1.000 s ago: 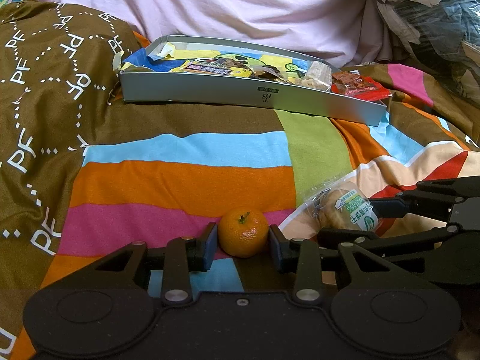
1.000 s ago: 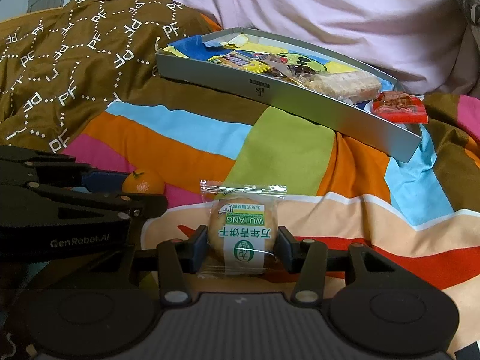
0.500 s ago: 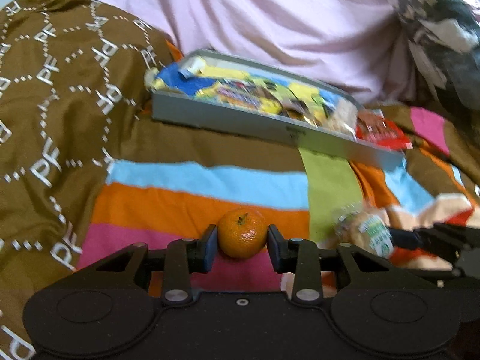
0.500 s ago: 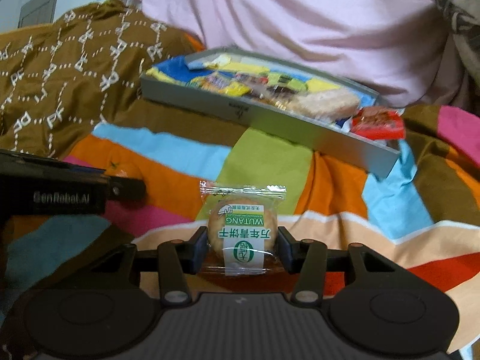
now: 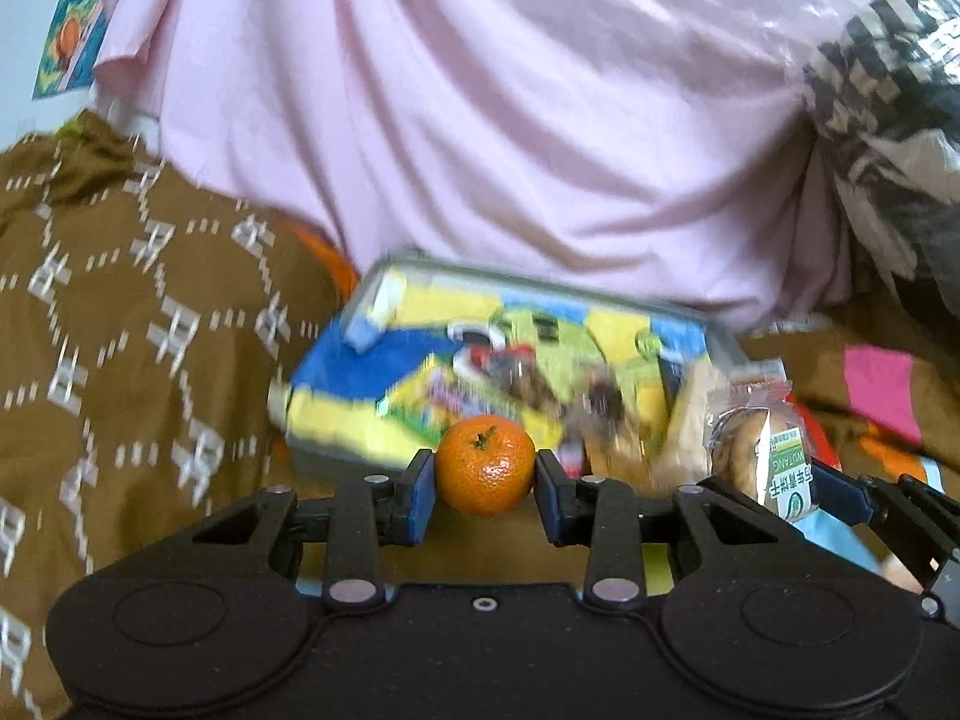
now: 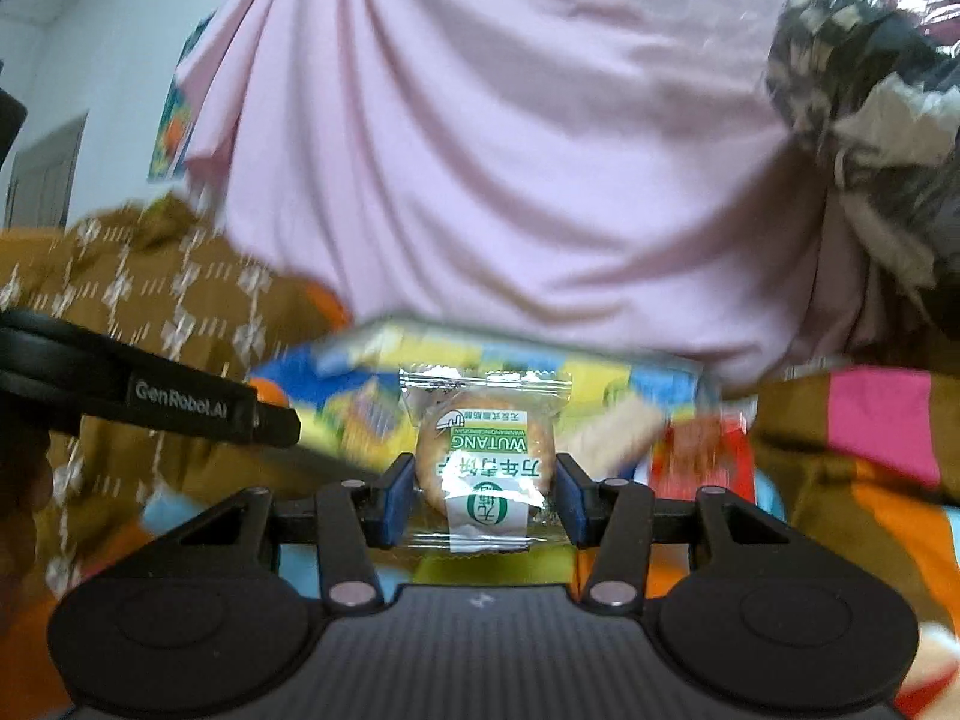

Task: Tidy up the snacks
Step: 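Lower orange and cake pack into the tray and open both grippers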

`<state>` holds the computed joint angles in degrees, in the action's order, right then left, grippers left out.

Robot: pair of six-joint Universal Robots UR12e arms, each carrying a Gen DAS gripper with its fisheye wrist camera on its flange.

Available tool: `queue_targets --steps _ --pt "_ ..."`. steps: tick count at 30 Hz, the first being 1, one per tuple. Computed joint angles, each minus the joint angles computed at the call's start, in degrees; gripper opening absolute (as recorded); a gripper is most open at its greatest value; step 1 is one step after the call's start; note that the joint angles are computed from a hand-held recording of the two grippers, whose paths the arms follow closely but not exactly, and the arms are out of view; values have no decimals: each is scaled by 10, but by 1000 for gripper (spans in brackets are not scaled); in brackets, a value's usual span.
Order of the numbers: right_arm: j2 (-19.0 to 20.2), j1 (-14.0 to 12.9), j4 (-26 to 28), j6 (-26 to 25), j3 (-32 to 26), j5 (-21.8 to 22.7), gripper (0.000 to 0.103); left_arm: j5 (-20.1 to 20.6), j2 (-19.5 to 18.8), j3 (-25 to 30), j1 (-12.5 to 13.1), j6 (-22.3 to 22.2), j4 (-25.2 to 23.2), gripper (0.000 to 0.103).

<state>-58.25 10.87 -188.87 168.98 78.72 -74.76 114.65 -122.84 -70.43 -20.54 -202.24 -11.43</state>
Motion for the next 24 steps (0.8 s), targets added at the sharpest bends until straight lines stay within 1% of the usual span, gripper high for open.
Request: queue_targets --steps 3,6,10,15,17,20,24 --pt "27 6 -6 13 -41 -12 53 4 -13 31 8 3 -17 37" --pt "51 9 -7 25 -80 -7 53 7 -26 56 15 2 -34 37" --pt "76 13 -4 10 -109 9 53 9 -38 77 27 -19 -64 37" --pt "89 21 8 -17 -116 1 53 3 -44 80 39 -49 -87 37" --pt "91 22 19 -17 -118 2 53 -2 -45 79 41 -50 -90 37" --pt "94 26 28 -27 -120 -12 53 -10 -48 78 42 -45 -92 37" --pt "96 28 31 -32 -121 -24 53 -13 -49 76 43 -53 -95 37"
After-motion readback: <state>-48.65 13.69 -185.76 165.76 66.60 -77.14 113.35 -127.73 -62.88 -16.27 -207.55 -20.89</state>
